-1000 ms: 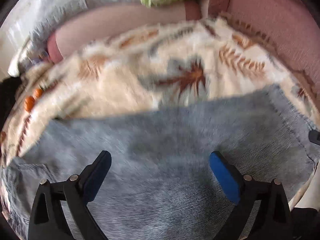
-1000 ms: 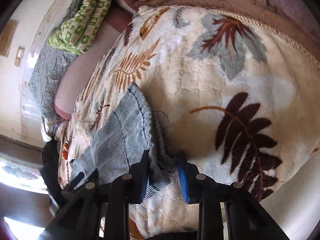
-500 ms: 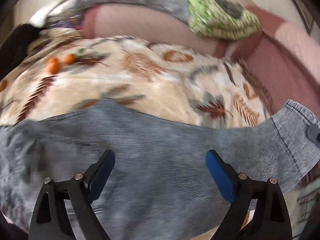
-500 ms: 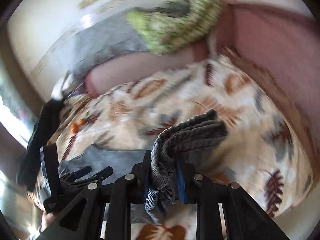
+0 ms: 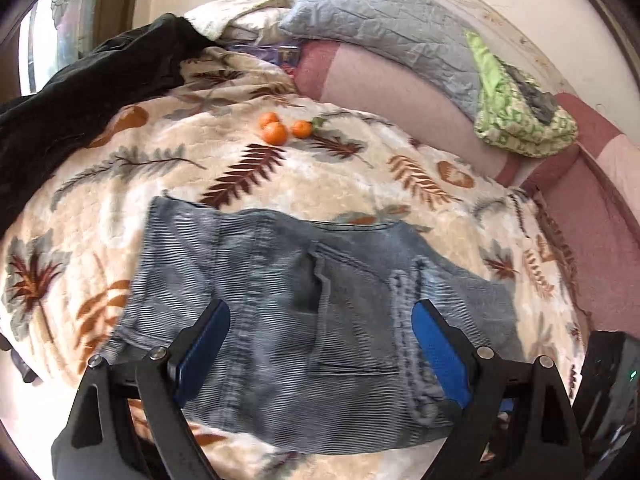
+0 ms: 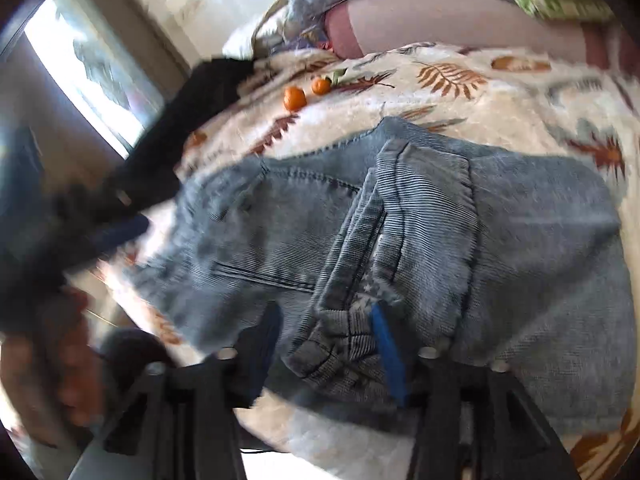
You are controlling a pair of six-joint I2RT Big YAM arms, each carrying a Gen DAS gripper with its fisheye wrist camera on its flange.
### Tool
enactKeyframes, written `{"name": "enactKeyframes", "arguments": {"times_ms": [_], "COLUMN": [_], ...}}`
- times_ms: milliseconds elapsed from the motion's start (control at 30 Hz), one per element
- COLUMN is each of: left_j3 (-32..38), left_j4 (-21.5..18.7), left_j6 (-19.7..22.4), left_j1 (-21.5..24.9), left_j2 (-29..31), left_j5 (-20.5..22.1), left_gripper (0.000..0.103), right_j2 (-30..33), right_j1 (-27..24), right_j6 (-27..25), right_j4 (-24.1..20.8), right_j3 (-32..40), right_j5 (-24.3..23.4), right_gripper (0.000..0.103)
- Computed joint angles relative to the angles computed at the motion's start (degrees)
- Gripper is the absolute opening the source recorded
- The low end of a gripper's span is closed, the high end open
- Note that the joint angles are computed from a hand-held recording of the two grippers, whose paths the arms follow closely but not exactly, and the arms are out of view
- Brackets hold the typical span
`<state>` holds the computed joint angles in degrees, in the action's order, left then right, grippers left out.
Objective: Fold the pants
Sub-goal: 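Lower the cuffs onto the jeans and open right gripper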
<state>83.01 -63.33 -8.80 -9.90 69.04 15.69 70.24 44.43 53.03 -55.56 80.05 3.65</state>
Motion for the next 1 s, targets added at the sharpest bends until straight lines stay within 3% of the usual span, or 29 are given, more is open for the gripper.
{"name": "enactKeyframes", "arguments": {"times_ms": [67,167,267,300,333,367,400,433,500,567,667,767,833,867,900,967,1000], "left_j3": [0.31,0.54,-0.64,-0.93,-0.56,-0.58,-1.32,-2.82,-2.17,-1.76,-1.71,-1.30,-2.43,-3.18,-3.55,-6.29,-6.62], "left_j4": [0.02,0.47,0.65,-0.48,-3.52,-7.23,-8.05,-6.00,-7.17,-4.33,0.92,0.96,1.09,0.54,-0.45,2.78,2.80], "left_j6": [-0.74,-1.18,-0.37,0.72,2.29,3.05,3.86,5.29,4.51,3.15,5.37,8.57,9.76,9.79,9.71,11.06,11.88], "left_j1": [-1.79,-5.85,-10.87,-12.42,-13.84,-15.88,-17.23,-18.22,-18.50,-18.05,-20.33,-22.38,-23.94,-24.80,-25.34,-25.90,-26.63], "left_j2": [0.07,0.48,1.19,2.09,3.77,5.73,6.15,4.60,3.25,0.95,-1.24,0.46,1.88,2.73,3.87,2.47,2.18], "left_j5": [3.28,7.17,6.37,6.40,5.22,0.11,-4.35,-7.20,-7.19,-4.32,-5.14,-2.93,-4.26,-6.27,-7.52,-9.72,-11.08], "left_gripper": [0.093,0.093,0.093,0.093,0.093,0.093,0.090,0.090,0.090,0.090,0.090,0.091,0.090,0.090,0.090,0.090,0.090], "right_j2": [-6.44,-15.19,-21.11,-22.23,-23.28,-23.84,-24.35,-25.35,-25.63,-25.56,-23.30,-18.04,-12.42,-9.27,-6.65,-2.00,-0.19], "right_j1": [-1.01,-3.87,-7.38,-9.10,-10.82,-11.85,-12.78,-13.16,-14.28,-15.44,-19.98,-27.05,-30.70,-31.75,-32.26,-32.61,-32.58], "right_j6": [4.42,13.28,18.50,19.44,20.88,23.23,25.06,25.22,24.46,22.14,15.63,6.86,-0.10,-3.28,-6.04,-9.93,-11.96], "right_j4": [3.77,5.85,5.42,7.17,9.58,10.82,11.90,13.70,12.53,10.94,8.47,3.52,-0.95,-2.98,-5.20,-8.38,-9.13], "right_j3": [-4.81,-11.61,-17.03,-19.04,-21.54,-23.55,-25.31,-26.55,-25.78,-23.93,-19.85,-14.60,-10.50,-8.53,-6.87,-4.06,-3.20], "right_j5": [1.09,2.79,1.66,-0.86,-4.70,-7.53,-10.16,-10.65,-12.21,-12.58,-14.30,-18.10,-21.43,-22.67,-22.89,-23.21,-23.79], "right_gripper": [0.075,0.076,0.076,0.076,0.076,0.076,0.075,0.075,0.075,0.075,0.075,0.075,0.072,0.067,0.053,0.046,0.033]}}
